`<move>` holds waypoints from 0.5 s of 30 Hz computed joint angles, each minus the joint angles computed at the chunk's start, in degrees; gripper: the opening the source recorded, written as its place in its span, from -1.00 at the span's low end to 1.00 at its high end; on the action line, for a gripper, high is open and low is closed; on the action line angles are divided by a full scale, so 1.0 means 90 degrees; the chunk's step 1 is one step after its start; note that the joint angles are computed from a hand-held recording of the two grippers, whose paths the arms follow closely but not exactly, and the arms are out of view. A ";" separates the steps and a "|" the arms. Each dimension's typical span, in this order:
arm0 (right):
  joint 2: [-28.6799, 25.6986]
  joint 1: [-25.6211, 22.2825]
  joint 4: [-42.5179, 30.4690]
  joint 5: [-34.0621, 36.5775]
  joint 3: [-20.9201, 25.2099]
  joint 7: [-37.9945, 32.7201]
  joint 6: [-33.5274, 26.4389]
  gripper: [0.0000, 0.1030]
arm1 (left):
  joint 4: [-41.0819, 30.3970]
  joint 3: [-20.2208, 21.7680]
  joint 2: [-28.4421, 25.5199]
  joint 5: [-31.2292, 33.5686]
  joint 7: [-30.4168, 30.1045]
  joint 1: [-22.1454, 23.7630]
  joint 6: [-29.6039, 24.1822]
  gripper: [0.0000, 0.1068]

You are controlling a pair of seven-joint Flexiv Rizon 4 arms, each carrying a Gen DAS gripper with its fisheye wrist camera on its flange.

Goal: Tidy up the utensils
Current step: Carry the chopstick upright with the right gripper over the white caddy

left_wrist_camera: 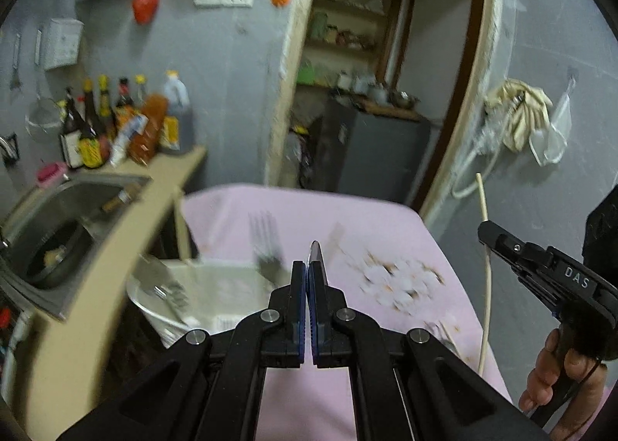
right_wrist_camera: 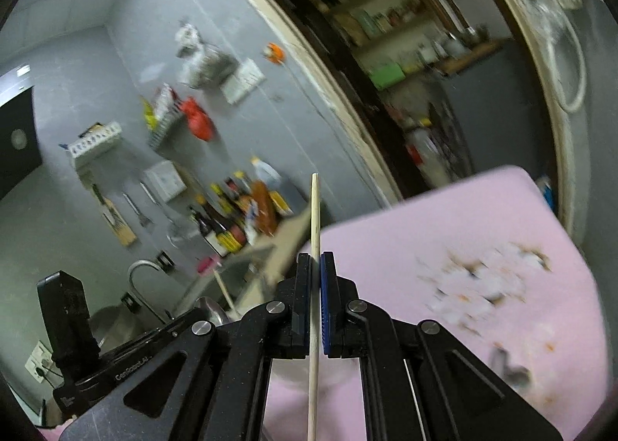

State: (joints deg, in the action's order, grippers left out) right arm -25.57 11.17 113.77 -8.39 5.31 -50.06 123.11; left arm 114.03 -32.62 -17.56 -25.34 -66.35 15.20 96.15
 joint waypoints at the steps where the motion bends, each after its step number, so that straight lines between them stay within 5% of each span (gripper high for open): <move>1: -0.0040 0.0246 -0.0139 0.0201 -0.0134 -0.0142 0.0047 -0.92 | -0.0035 -0.0057 0.0000 -0.0008 0.0043 0.0115 0.0038 -0.96; 7: -0.0481 0.1375 -0.1211 0.1420 -0.0733 -0.0974 0.0322 -0.92 | -0.0391 -0.0156 -0.0166 0.0270 -0.0011 0.0663 0.0280 -0.96; 15: -0.1168 0.2559 -0.2538 0.3144 -0.1705 -0.1911 -0.0014 -0.92 | -0.1119 0.1037 -0.0592 0.1009 -0.0444 0.0221 0.0690 -0.96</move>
State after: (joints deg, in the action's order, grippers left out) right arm -36.08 34.20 90.93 19.91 -10.04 -67.25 122.99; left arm 103.96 -23.29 -22.89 -16.26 -70.35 17.19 102.36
